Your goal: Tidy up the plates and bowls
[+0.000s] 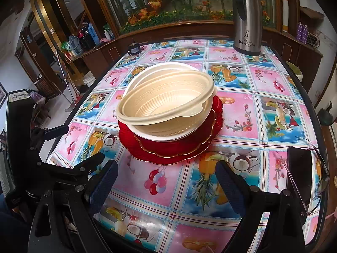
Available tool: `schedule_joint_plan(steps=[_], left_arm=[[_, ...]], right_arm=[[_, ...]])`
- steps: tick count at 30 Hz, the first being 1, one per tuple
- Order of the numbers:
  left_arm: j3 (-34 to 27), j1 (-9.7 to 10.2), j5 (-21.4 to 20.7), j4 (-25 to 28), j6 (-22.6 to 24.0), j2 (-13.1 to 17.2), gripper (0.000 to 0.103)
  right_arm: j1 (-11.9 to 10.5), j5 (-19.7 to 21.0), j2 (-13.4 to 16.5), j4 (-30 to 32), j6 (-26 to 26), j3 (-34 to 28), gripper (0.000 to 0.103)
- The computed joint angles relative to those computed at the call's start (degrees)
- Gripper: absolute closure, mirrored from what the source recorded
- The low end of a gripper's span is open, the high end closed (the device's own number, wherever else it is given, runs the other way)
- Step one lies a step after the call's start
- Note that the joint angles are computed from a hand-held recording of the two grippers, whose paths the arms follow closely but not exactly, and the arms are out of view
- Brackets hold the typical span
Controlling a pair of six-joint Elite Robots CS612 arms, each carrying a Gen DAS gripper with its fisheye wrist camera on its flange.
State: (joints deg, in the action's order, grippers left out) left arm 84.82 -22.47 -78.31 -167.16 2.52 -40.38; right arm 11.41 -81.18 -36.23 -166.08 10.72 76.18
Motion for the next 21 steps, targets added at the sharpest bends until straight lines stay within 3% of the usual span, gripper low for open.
schedule_joint_plan(steps=[21], left_arm=[[-0.62,0.33,-1.12,0.64,-0.04,0.27,0.0]], right_arm=[[-0.03,0.12,0.45,0.85,-0.22,-0.89,0.007]])
